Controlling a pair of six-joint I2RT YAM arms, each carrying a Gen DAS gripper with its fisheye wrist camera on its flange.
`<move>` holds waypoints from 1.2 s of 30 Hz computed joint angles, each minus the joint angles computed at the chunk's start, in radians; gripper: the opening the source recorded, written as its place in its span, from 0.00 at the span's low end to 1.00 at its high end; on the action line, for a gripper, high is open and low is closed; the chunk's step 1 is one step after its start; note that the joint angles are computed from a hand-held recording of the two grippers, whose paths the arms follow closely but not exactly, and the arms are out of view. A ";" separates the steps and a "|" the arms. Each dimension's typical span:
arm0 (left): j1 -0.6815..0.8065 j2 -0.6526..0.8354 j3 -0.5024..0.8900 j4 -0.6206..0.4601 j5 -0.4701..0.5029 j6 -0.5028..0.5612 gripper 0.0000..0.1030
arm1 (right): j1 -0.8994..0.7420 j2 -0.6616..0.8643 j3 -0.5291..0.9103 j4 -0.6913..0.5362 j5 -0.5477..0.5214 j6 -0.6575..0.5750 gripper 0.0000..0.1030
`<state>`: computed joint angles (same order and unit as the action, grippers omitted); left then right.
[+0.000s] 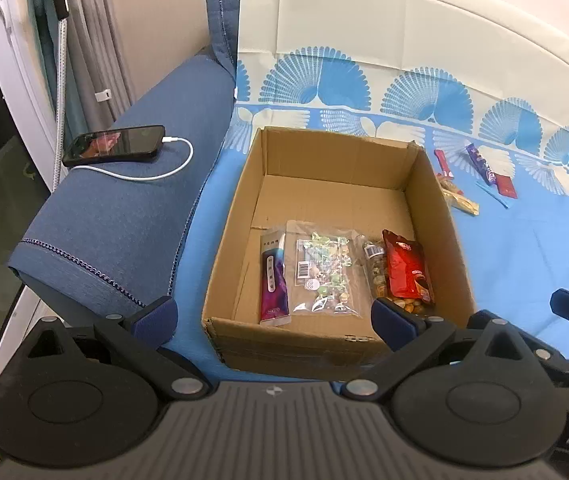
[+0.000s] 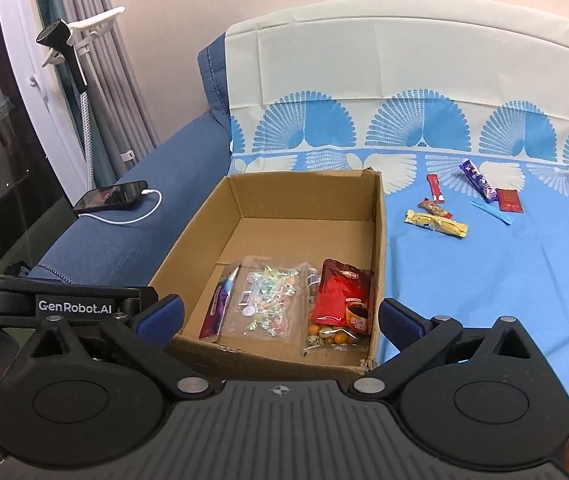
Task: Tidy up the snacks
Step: 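Open both tools to release the snacks and lift them from the box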
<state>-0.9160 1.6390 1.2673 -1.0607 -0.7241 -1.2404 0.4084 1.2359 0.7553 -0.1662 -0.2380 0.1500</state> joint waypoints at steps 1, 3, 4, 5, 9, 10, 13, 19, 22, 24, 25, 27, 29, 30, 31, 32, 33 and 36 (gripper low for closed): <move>-0.003 0.002 0.003 -0.004 -0.002 -0.001 1.00 | 0.000 -0.005 -0.003 0.001 0.000 0.002 1.00; -0.008 0.004 0.009 -0.011 -0.006 -0.003 1.00 | -0.004 -0.015 -0.009 0.004 -0.002 0.004 1.00; -0.010 0.008 0.014 -0.017 -0.008 -0.005 1.00 | -0.006 -0.020 -0.013 0.008 -0.004 0.004 1.00; -0.011 0.010 0.017 -0.019 -0.008 -0.005 1.00 | -0.008 -0.024 -0.016 0.009 -0.004 0.005 1.00; -0.006 0.017 0.024 -0.023 -0.004 0.003 1.00 | -0.020 -0.031 -0.024 0.008 -0.017 0.002 1.00; -0.006 0.019 0.026 -0.024 -0.003 0.003 1.00 | -0.022 -0.031 -0.025 0.008 -0.021 0.003 1.00; -0.002 0.029 0.034 -0.028 0.001 0.005 1.00 | -0.027 -0.025 -0.025 0.013 -0.031 0.005 1.00; 0.007 0.057 0.057 -0.034 0.012 0.023 1.00 | -0.045 -0.006 -0.026 0.024 -0.053 0.009 1.00; 0.013 0.067 0.060 -0.031 0.021 0.034 1.00 | -0.056 0.004 -0.027 0.029 -0.063 0.013 1.00; 0.017 0.073 0.063 -0.026 0.025 0.043 1.00 | -0.063 0.009 -0.027 0.032 -0.069 0.015 1.00; 0.019 0.076 0.066 -0.024 0.027 0.046 1.00 | -0.065 0.011 -0.028 0.034 -0.070 0.015 1.00; 0.022 0.080 0.068 -0.019 0.029 0.052 1.00 | -0.071 0.016 -0.026 0.033 -0.072 0.013 1.00; 0.026 0.082 0.069 -0.008 0.033 0.061 1.00 | -0.075 0.018 -0.025 0.030 -0.071 0.010 1.00; 0.028 0.082 0.068 0.000 0.037 0.067 1.00 | -0.078 0.016 -0.026 0.026 -0.069 0.007 1.00; 0.032 0.081 0.066 0.012 0.044 0.077 1.00 | -0.079 0.011 -0.025 0.018 -0.061 0.005 1.00; 0.034 0.081 0.065 0.027 0.052 0.089 1.00 | -0.083 0.006 -0.025 0.011 -0.056 0.001 1.00; 0.037 0.078 0.063 0.044 0.059 0.105 1.00 | -0.086 -0.002 -0.025 0.004 -0.047 0.001 1.00; 0.038 0.075 0.060 0.092 0.065 0.152 1.00 | -0.098 -0.037 -0.029 -0.018 -0.002 0.011 1.00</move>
<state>-0.8776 1.7140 1.3269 -0.9682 -0.6590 -1.0888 0.3103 1.1990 0.7267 -0.1845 -0.2396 0.1613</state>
